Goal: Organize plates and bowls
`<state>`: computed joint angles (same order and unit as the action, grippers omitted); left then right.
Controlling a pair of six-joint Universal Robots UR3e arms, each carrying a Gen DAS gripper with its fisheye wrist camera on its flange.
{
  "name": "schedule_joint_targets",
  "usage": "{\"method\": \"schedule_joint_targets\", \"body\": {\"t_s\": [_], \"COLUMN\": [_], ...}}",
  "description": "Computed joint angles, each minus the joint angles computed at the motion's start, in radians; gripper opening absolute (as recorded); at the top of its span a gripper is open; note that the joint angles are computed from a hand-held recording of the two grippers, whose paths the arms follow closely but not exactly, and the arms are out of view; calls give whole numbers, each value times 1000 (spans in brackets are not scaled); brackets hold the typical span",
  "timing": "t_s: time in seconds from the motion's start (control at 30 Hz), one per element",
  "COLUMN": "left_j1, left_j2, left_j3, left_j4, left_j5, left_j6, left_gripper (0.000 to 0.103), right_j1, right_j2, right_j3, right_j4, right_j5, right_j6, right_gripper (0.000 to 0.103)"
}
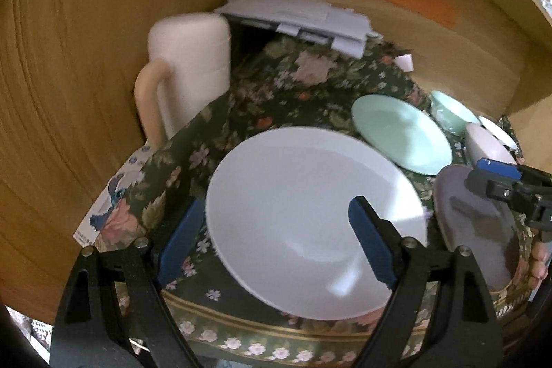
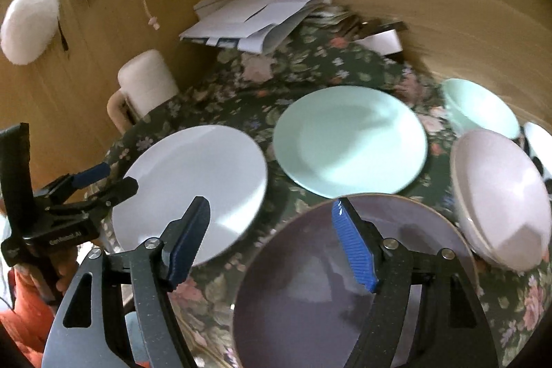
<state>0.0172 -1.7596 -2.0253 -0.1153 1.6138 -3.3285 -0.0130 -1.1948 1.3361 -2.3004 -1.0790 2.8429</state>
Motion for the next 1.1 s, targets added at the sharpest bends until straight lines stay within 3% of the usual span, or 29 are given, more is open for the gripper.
{"method": "schedule_joint_targets", "body": {"t_s": [0.33,0.47,0.53,0.73,0.83,0.9,1.1], "left_j1": [58,96,120,148,151,152,155], "left_j2": [0,13,24,22,18,8,-7], "left_j3": [-53,-77,-83,-79,-77,-62,-44], "left_j4": [20,11,-17,-57,-67,-87,-102], "left_j5": [-8,-64,-103,-156,-177,-191,-218], "left_j6": [8,16,17,31,47,54,58], "left_gripper": [87,85,74,56,52,44,39], "right_j1": [86,108,118,133,136,135,141], "right_j2": [188,256,285,364,395,414,471], "right_j3": [-261,-353,-395,-526,-580,-618,-726], "right_j4": [148,206,228,326,366,397,480], "right_j5": [-49,-59,-67,-76,-83,-81,-84], "right_j6": [-11,-9,-12,-15,-12,-12,-24], "right_gripper": [71,66,60,44,41,40,39]}}
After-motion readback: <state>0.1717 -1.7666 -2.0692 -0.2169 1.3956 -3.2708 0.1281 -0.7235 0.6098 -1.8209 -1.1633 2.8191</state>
